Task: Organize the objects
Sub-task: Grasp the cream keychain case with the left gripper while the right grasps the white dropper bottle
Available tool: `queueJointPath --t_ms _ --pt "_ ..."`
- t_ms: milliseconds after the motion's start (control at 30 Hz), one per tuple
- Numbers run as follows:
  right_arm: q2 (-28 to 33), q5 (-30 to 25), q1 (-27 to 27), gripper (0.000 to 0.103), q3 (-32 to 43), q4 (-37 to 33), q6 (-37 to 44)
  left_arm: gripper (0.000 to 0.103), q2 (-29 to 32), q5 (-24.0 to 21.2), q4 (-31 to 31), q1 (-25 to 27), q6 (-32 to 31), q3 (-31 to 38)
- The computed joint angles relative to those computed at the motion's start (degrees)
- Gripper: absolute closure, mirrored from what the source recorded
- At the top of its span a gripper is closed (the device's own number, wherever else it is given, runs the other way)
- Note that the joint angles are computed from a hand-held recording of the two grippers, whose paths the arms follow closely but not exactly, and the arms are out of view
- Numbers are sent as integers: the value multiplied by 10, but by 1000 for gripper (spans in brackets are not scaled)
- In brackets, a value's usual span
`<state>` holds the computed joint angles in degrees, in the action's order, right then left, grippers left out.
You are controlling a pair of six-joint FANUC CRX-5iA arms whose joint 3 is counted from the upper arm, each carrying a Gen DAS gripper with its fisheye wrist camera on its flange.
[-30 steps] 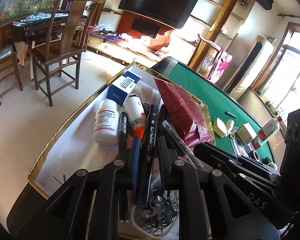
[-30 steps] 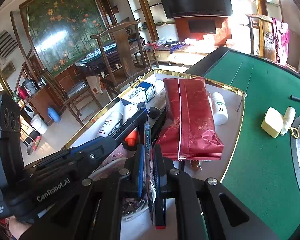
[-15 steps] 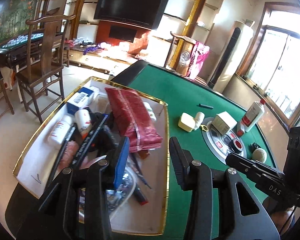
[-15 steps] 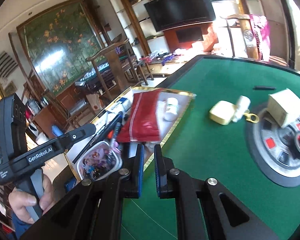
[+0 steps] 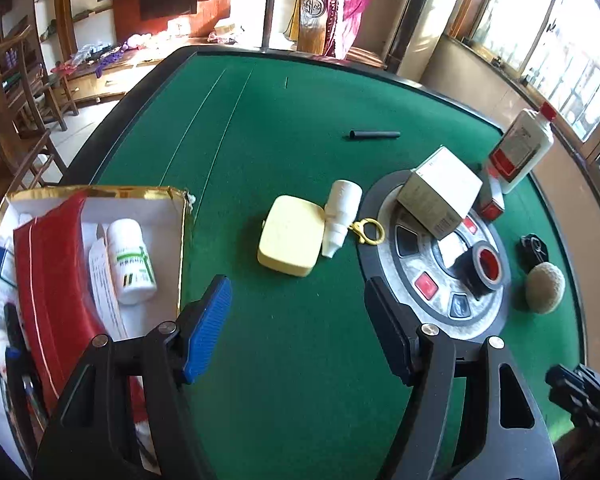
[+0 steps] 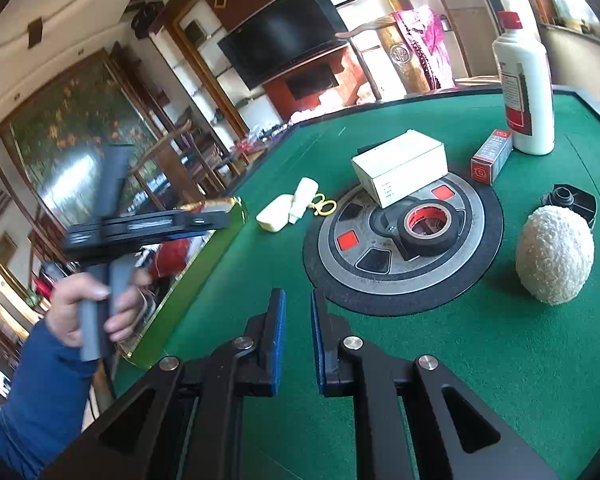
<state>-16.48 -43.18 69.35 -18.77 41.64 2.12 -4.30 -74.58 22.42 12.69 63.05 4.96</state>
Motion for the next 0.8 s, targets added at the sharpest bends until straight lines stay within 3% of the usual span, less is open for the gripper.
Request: queueJointPath --t_ms 133,433,600,667,700,800 --pt "-12 21 -4 79 -11 -10 -3 33 37 -1 -23 -23 -5 30" --pt "-17 47 -18 78 -16 -53 -12 33 71 21 -153 -89 7 73" --pt "-15 51 -16 78 -17 -50 -15 33 100 18 -109 -71 29 77" --pt "-13 46 -14 78 -15 -48 -12 44 98 36 -88 -65 35 63" --pt "-12 43 -13 78 -15 -48 -13 56 98 33 -82 -62 42 60" --pt "-17 39 -11 78 -20 -36 -27 56 68 50 -89 -62 58 26"
